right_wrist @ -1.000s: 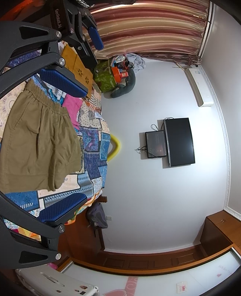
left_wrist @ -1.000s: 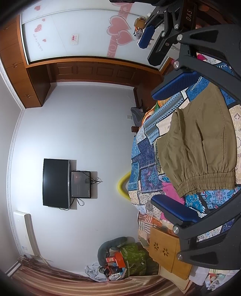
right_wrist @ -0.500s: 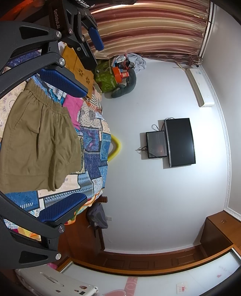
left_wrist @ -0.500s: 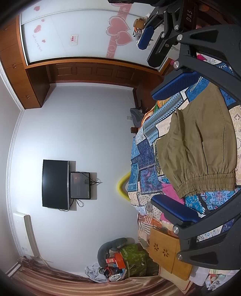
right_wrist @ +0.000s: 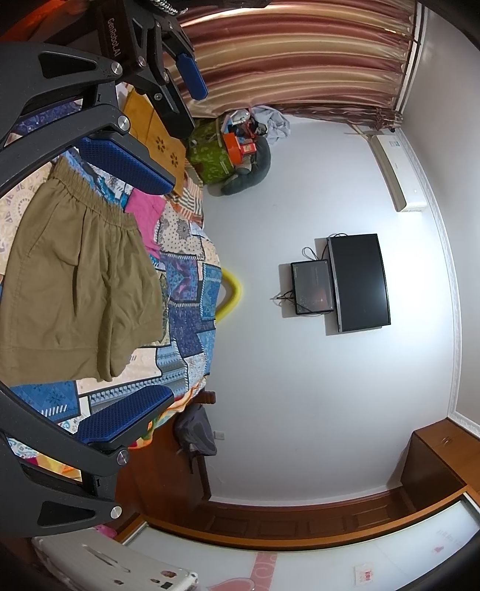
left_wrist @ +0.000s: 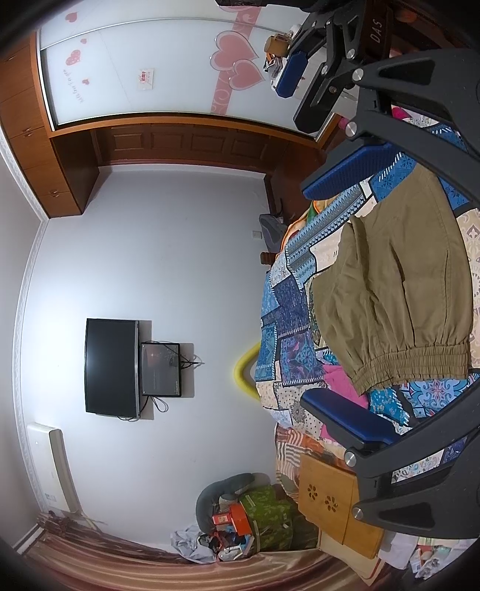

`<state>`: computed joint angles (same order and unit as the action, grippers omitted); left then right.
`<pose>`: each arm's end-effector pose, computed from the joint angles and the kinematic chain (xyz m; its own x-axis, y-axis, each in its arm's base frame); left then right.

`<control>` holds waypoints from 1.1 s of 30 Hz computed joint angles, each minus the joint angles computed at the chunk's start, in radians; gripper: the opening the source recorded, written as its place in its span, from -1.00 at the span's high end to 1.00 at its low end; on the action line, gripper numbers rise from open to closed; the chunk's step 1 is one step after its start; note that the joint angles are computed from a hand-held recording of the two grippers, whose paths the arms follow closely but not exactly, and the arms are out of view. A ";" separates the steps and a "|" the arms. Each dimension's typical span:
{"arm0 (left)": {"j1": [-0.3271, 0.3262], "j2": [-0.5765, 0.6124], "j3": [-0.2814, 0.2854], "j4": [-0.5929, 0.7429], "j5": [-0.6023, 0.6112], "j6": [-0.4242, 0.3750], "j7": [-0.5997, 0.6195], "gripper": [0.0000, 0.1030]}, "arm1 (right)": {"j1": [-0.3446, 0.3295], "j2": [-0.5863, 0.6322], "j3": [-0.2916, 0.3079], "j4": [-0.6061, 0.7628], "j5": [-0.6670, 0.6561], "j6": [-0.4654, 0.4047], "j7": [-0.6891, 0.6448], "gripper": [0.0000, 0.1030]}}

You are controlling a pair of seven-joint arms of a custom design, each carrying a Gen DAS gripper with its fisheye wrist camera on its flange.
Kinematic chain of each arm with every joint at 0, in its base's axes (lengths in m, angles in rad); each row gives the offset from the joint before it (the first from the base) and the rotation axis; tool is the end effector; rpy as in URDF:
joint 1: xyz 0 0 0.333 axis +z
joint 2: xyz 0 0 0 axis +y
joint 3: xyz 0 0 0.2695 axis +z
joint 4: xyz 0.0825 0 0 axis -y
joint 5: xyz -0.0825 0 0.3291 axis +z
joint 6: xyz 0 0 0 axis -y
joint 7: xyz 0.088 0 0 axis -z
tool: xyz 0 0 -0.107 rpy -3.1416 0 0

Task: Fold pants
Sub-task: 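Lower both tools onto the olive pants, left at the waistband, right at a leg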

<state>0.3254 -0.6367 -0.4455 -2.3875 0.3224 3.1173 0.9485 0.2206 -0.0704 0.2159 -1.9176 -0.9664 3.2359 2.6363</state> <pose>0.3780 -0.1264 0.6451 0.0395 -0.9988 0.0302 -0.2372 -0.0387 -0.9707 0.4289 0.2933 0.6217 0.4673 -0.8783 -0.1007 -0.2439 -0.0186 -0.9696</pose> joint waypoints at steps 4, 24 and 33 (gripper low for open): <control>0.009 0.005 -0.006 0.003 0.002 0.000 -0.006 -1.00 | -0.004 0.001 -0.001 -0.001 -0.015 0.002 0.019 -0.99; 0.185 0.400 -0.121 0.271 0.297 -0.231 -0.192 -1.00 | 0.122 0.219 -0.117 0.096 0.515 -0.149 -0.505 -0.99; 0.130 0.711 -0.053 0.482 0.355 -0.408 -0.092 -1.00 | 0.117 0.412 -0.122 0.307 0.755 -0.372 -0.810 -0.99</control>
